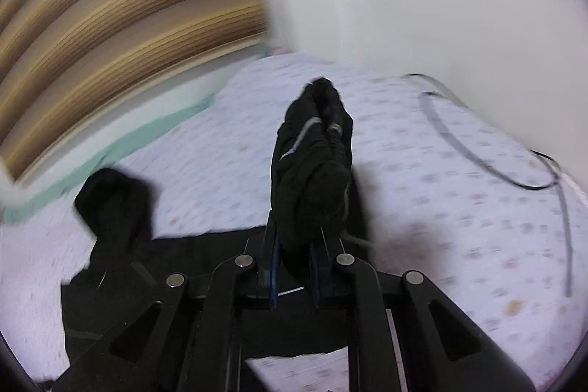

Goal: Fold large clothes

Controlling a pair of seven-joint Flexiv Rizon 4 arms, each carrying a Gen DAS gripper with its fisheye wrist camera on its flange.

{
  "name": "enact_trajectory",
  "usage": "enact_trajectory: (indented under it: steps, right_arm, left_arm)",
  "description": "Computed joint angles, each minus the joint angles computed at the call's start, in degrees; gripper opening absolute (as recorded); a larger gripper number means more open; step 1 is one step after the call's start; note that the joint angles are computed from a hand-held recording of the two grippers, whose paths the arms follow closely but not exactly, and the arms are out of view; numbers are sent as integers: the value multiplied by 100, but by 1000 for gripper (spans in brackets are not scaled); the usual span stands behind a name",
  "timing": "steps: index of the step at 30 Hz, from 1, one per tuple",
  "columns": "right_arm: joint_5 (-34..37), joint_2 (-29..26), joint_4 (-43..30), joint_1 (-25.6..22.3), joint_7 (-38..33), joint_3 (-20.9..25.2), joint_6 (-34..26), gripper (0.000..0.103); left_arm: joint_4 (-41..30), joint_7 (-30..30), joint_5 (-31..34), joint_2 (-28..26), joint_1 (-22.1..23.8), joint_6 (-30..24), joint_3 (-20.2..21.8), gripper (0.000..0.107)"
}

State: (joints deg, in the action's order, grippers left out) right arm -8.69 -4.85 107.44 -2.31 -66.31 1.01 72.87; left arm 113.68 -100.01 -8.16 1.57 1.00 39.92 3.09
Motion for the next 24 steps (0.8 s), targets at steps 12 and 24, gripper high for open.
enact_trajectory:
  steps: [12,24]
  right_arm:
    - [446,-878,-119,797,-290,539,-991,16]
    - [1174,-1363,-492,718,-1085,818,-1702,34]
  left_arm:
    - [-6,358,-499,-284,30,66,-1,75]
    - [-504,815,-796,-891,-150,-59,-251,75]
